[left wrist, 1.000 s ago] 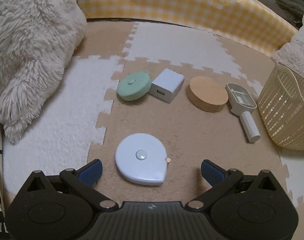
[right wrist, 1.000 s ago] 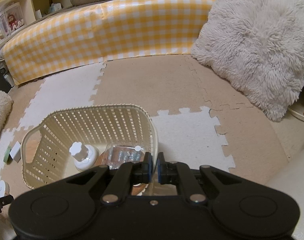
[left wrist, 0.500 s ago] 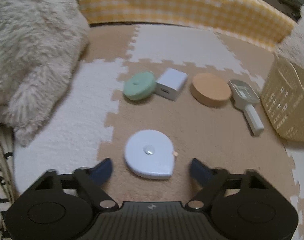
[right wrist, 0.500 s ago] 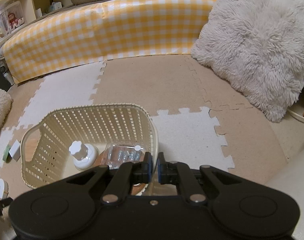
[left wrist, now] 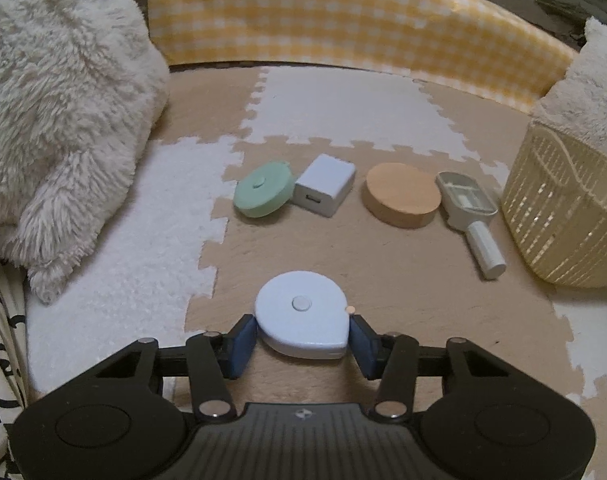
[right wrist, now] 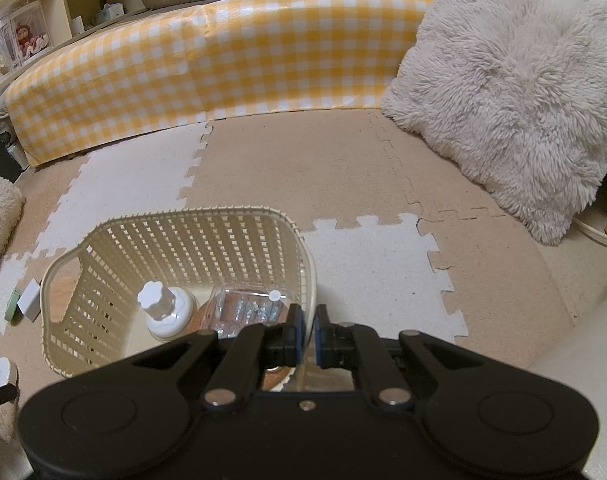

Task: Organize rigid objects
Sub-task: 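Grasp the white round tape measure with the left tool, then lift the tape measure and carry it toward the basket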

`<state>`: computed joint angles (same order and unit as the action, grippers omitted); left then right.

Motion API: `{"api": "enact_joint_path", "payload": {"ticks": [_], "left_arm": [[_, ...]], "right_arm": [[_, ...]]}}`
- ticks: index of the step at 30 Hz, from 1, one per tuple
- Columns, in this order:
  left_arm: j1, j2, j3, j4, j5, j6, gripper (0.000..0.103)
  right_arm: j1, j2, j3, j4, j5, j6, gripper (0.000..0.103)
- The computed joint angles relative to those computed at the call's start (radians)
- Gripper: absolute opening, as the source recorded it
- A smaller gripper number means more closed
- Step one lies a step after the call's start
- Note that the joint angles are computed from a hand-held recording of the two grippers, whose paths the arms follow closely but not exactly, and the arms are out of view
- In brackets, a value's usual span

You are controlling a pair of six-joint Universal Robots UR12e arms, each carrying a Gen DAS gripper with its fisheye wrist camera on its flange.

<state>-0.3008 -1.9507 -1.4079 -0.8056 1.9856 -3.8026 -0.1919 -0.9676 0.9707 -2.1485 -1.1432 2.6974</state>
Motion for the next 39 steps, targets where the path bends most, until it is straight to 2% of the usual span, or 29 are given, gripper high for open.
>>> {"api": "enact_joint_path", "payload": {"ticks": [3,11,18,21,23,25,32,36,38,39], "left_arm": [[-0.002,-0.002,0.003,0.019,-0.009,0.016,0.051],[0.003,-0.005,0.007,-0.010,-0.037,0.020,0.053],[0.002,-0.007,0.010,-0.014,-0.010,0.037,0.066],[0.004,-0.010,0.010,0.001,-0.006,0.057,0.066],[0.004,-0.013,0.011,0.014,-0.003,0.074,0.064],[0.006,-0.014,0.010,0.027,-0.018,0.090,0.056],[-0.001,-0.016,0.011,0.038,0.006,0.098,0.055],[-0.009,-0.013,0.013,0.091,0.028,0.095,0.055],[-0.012,-0.014,0.021,0.124,0.025,0.105,0.051],[-0.013,-0.016,0.028,0.134,0.020,0.111,0.043]], "right_arm": [[0.000,0.000,0.000,0.000,0.000,0.000,0.007],[0.000,0.000,0.000,-0.001,-0.001,0.000,0.007],[0.000,0.000,0.001,-0.001,-0.001,0.000,0.007],[0.000,-0.001,0.001,-0.002,-0.001,0.000,0.007],[0.000,0.000,0.001,-0.001,-0.001,0.000,0.007],[0.000,0.000,0.001,-0.001,-0.001,0.000,0.007],[0.001,-0.001,0.002,-0.001,-0.002,-0.001,0.007],[0.001,-0.001,0.002,-0.001,-0.002,-0.001,0.007],[0.001,-0.001,0.002,-0.001,-0.002,-0.001,0.007],[0.000,-0.001,0.002,0.000,-0.001,0.000,0.007]]}}
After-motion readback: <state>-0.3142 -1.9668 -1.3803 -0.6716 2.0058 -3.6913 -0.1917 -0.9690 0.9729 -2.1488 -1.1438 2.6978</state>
